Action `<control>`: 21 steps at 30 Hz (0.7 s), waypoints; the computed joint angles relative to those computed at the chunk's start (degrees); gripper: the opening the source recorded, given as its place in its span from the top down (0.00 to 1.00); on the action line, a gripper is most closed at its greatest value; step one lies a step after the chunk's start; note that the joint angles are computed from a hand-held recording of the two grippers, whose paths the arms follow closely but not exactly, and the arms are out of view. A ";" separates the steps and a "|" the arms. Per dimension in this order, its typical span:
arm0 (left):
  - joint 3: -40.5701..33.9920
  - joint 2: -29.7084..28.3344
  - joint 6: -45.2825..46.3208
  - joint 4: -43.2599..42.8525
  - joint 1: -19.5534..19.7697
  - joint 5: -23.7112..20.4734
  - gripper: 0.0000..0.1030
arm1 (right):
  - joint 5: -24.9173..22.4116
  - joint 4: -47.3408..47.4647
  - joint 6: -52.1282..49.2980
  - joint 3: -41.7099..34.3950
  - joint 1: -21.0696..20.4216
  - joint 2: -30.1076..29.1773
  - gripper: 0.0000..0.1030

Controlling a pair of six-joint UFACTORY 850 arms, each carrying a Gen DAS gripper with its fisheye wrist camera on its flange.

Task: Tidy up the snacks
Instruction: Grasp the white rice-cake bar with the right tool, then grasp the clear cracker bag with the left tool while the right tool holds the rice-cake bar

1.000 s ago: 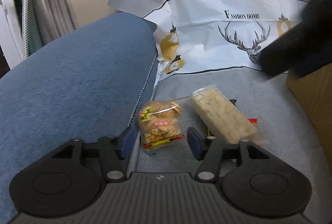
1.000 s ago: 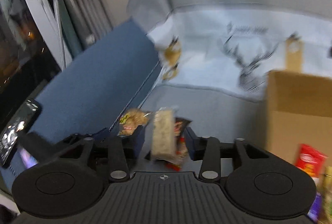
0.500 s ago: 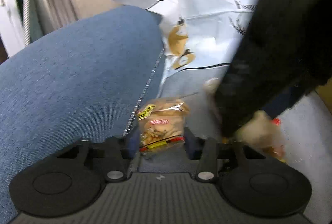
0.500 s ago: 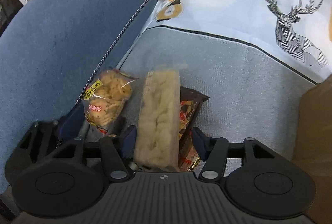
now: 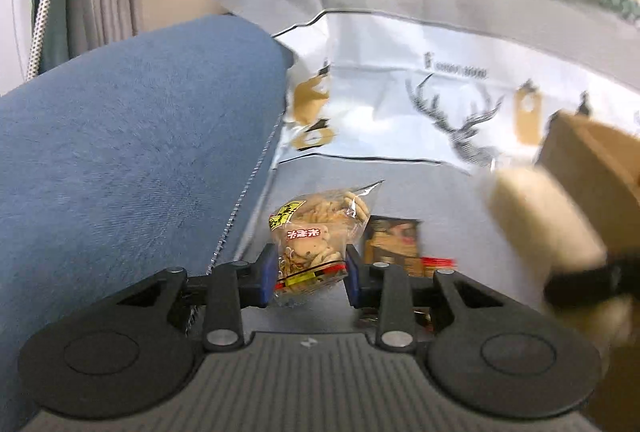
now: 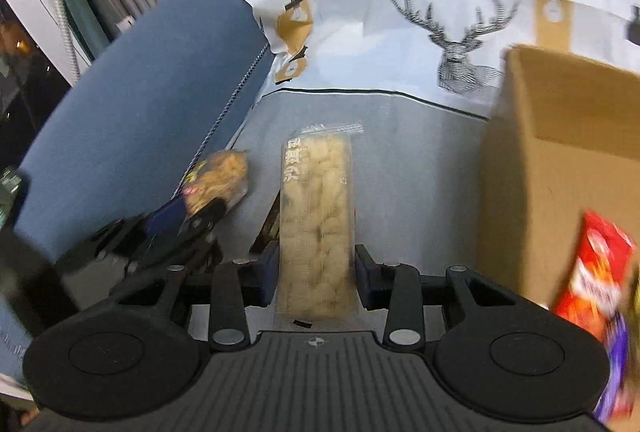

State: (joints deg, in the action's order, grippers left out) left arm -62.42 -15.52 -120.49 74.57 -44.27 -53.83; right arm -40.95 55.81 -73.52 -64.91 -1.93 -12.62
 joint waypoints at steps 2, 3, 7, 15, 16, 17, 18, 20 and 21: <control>0.22 1.00 0.09 -0.45 -0.54 1.43 0.64 | 0.38 2.45 -3.35 4.97 -1.28 3.94 0.62; 0.53 1.68 0.13 -0.96 -1.33 1.49 0.64 | 1.00 3.78 -5.37 7.50 -1.74 5.87 0.62; 2.48 4.38 -0.82 -2.36 -3.75 3.10 0.64 | 4.21 10.46 -14.16 17.19 -3.18 12.57 0.62; 3.82 7.33 4.65 -14.56 -5.97 7.61 0.63 | 5.90 23.24 -36.84 29.45 -6.04 18.94 0.62; 3.72 7.23 5.50 -16.05 -6.28 7.36 0.63 | 5.85 25.71 -41.51 30.84 -6.51 19.53 0.62; 3.44 7.02 6.62 -17.58 -6.62 7.13 0.63 | 5.04 26.84 -44.44 31.75 -7.18 19.71 0.62; 3.18 6.86 7.52 -18.73 -6.91 7.07 0.63 | 4.40 27.50 -46.36 32.36 -7.79 19.72 0.62; 2.83 6.73 8.74 -20.57 -7.20 6.96 0.63 | 3.67 28.17 -48.59 33.26 -8.92 19.59 0.62; 2.51 6.55 9.53 -21.74 -7.28 7.00 0.63 | 3.37 28.57 -49.33 33.34 -9.39 19.12 0.62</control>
